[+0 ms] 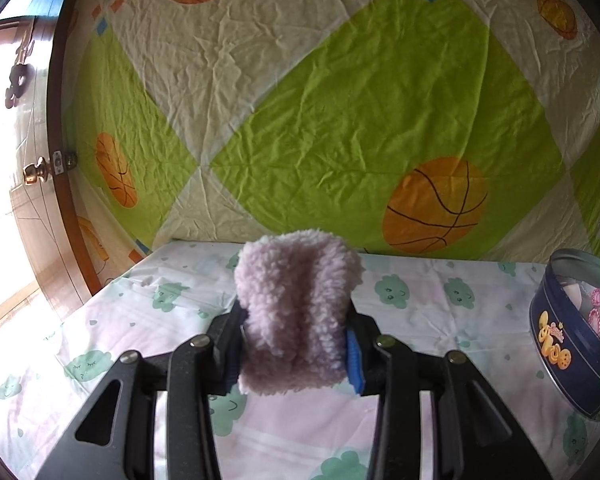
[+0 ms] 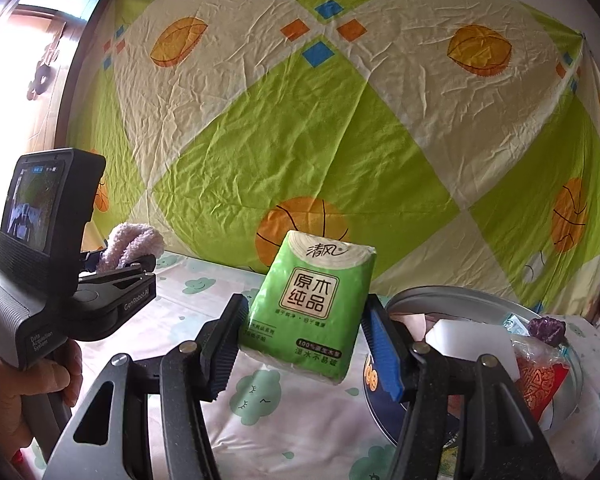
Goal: Organize soft objects
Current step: 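Carry the pink fuzzy pad and green tissue packet with both tools over the tin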
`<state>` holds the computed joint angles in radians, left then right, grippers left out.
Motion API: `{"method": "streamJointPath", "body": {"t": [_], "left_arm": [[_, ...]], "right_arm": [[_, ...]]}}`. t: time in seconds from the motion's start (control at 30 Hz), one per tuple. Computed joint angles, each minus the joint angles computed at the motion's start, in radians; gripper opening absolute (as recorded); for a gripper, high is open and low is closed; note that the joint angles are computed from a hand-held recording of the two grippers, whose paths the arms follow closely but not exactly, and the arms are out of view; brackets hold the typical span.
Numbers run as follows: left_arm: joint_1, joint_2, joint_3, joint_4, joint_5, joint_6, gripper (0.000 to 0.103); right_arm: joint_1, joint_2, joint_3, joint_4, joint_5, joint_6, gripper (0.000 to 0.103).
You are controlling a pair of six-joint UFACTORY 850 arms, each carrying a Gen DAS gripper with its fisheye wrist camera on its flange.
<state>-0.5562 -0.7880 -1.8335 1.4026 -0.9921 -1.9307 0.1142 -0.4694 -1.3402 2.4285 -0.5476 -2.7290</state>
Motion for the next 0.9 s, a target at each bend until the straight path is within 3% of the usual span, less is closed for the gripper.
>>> {"method": "streamJointPath", "body": {"t": [0.9], "left_arm": [[-0.072, -0.058, -0.094, -0.024, -0.013, 0.019, 0.040]], "right_arm": [[-0.085, 0.023, 0.031, -0.053, -0.031, -0.001, 0.061]]}}
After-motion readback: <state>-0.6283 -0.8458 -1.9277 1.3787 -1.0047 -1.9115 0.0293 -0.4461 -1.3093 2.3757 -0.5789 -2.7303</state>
